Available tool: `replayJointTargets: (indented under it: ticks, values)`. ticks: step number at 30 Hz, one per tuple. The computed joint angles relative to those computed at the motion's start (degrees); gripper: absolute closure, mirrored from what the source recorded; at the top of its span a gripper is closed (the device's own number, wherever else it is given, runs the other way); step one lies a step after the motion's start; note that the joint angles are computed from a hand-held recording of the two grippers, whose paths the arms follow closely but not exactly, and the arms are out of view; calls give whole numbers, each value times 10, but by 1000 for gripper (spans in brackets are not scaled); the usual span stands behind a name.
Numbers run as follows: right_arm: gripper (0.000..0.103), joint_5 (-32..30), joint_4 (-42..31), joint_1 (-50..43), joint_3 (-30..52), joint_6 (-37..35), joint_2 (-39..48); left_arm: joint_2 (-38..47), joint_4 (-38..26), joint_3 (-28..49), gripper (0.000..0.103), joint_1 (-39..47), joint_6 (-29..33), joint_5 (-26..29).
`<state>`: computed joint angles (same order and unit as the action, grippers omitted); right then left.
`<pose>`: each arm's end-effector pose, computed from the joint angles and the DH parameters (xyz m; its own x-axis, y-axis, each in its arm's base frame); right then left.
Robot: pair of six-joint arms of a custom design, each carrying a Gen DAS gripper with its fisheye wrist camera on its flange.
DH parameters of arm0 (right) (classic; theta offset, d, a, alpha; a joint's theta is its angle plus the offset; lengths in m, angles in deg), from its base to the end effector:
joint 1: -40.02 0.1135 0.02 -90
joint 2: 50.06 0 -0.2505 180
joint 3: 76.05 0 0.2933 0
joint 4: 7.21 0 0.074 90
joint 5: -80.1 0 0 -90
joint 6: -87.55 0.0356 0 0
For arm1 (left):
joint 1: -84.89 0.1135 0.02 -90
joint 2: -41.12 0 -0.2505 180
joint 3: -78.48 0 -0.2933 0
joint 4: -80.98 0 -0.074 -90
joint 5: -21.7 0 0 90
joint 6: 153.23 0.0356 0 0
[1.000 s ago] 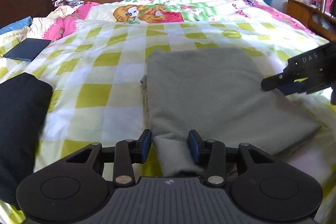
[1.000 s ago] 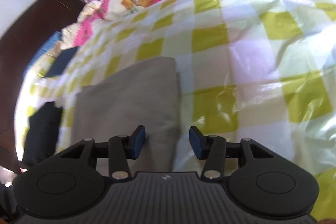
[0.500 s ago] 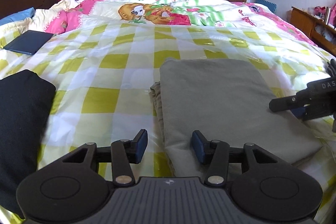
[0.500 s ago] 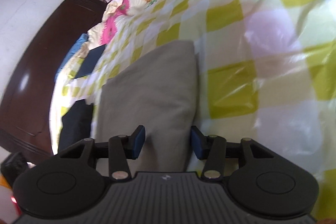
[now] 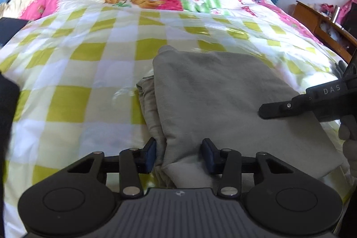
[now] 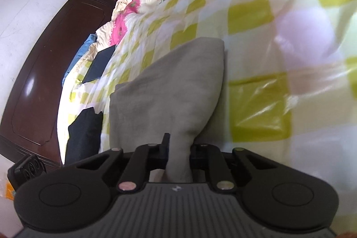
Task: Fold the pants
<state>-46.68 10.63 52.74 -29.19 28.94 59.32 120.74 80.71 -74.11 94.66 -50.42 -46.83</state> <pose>0.2990 0.0893 0.0175 -0.8937 0.2260 -0.3877 -0.1478 0.6676 0.7297 0.2189 0.0245 0.0431 -0.7485 0.0805 -0.6582 0.2335 0.9610 -0.1480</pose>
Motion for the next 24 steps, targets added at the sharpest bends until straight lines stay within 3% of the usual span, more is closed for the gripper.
replayJointTargets:
  ticks: [4, 8, 12, 14, 17, 19, 21, 24]
  values:
    - [91, 5, -57, -74, -5, -56, -29, 38, 31, 28, 50, -92, -59, -23]
    - [90, 49, -116, -135, 28, -109, -33, 135, 91, 96, 50, -206, -118, -64]
    - [74, 118, -154, -158, 60, -134, -34, 222, 102, 183, 45, -278, -138, -109]
    - [74, 156, -126, -159, 19, -152, -79, 220, 73, 201, 44, -297, -136, -140]
    - [74, 220, -69, -145, -72, -174, -179, 149, 71, 156, 45, -307, -117, -174]
    - [74, 211, -32, -131, -115, -174, -215, 92, 85, 123, 45, -307, -105, -195]
    - [74, 196, -2, -110, -129, -171, -210, 69, 98, 120, 45, -306, -113, -207]
    - [74, 212, 18, -69, -117, -178, -165, 119, 147, 163, 45, -328, -119, -245]
